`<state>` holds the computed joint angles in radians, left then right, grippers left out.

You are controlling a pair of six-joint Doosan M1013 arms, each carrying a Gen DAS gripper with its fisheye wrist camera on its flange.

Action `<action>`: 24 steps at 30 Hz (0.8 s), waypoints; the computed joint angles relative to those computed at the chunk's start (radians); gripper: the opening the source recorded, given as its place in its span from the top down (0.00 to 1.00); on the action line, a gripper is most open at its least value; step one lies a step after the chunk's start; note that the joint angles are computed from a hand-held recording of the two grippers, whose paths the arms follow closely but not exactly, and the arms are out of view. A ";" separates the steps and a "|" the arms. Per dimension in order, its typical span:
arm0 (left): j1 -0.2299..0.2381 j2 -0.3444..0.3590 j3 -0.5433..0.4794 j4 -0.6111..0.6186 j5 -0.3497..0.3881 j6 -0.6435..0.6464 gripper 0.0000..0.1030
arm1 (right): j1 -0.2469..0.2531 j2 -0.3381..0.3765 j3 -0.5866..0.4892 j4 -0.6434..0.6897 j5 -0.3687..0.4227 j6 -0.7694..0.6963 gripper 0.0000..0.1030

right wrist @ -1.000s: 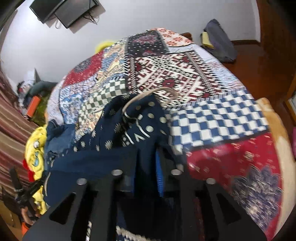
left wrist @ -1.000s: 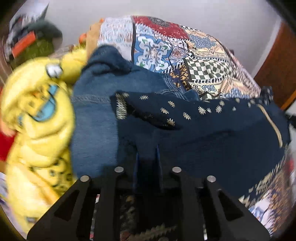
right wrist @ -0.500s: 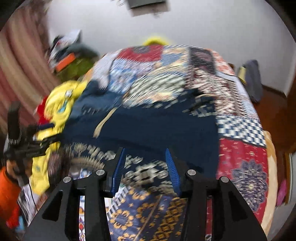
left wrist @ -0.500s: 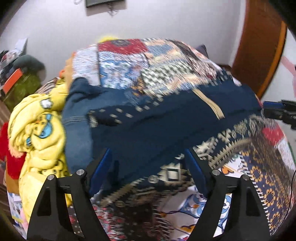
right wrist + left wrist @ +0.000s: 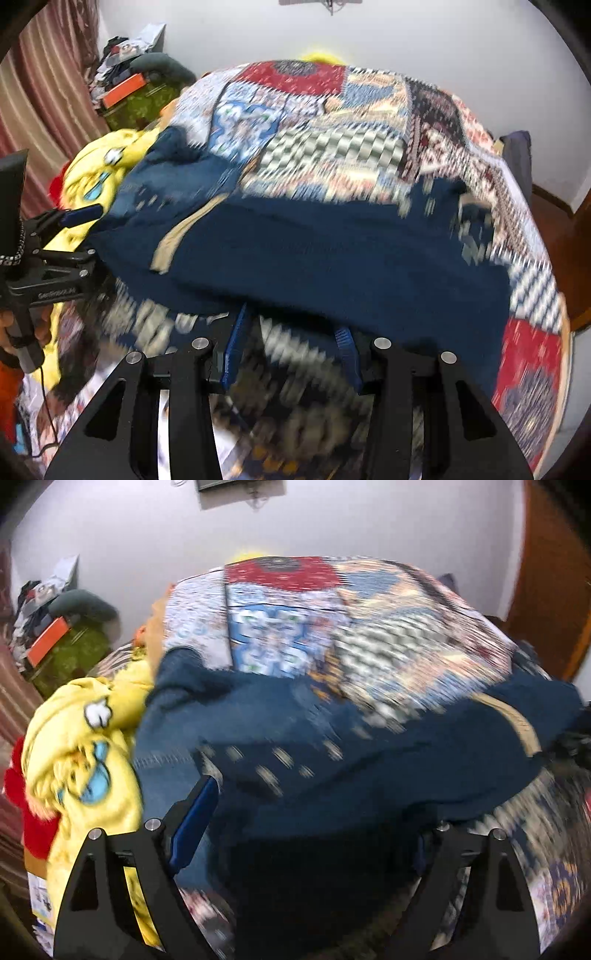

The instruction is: Fold large clothes

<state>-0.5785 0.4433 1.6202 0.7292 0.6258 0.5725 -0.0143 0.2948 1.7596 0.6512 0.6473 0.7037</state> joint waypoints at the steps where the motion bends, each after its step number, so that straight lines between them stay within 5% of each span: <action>1: 0.011 0.008 -0.016 -0.004 0.007 0.011 0.15 | 0.004 0.008 -0.018 -0.016 -0.018 0.022 0.61; 5: 0.033 0.032 -0.086 0.090 0.110 -0.048 0.15 | 0.020 0.025 -0.083 -0.123 -0.143 0.191 0.60; 11: 0.038 -0.037 -0.042 0.231 0.059 -0.211 0.15 | -0.010 -0.014 -0.061 0.144 -0.085 -0.018 0.60; 18: 0.039 -0.082 0.036 -0.126 -0.134 0.090 0.15 | 0.012 -0.029 -0.001 0.193 0.045 -0.125 0.60; 21: 0.035 -0.064 0.049 -0.386 -0.167 0.330 0.15 | 0.029 -0.020 0.021 0.127 0.065 -0.113 0.60; 24: 0.013 -0.035 0.054 -0.427 -0.129 0.397 0.15 | 0.035 -0.006 0.034 0.048 0.051 -0.070 0.58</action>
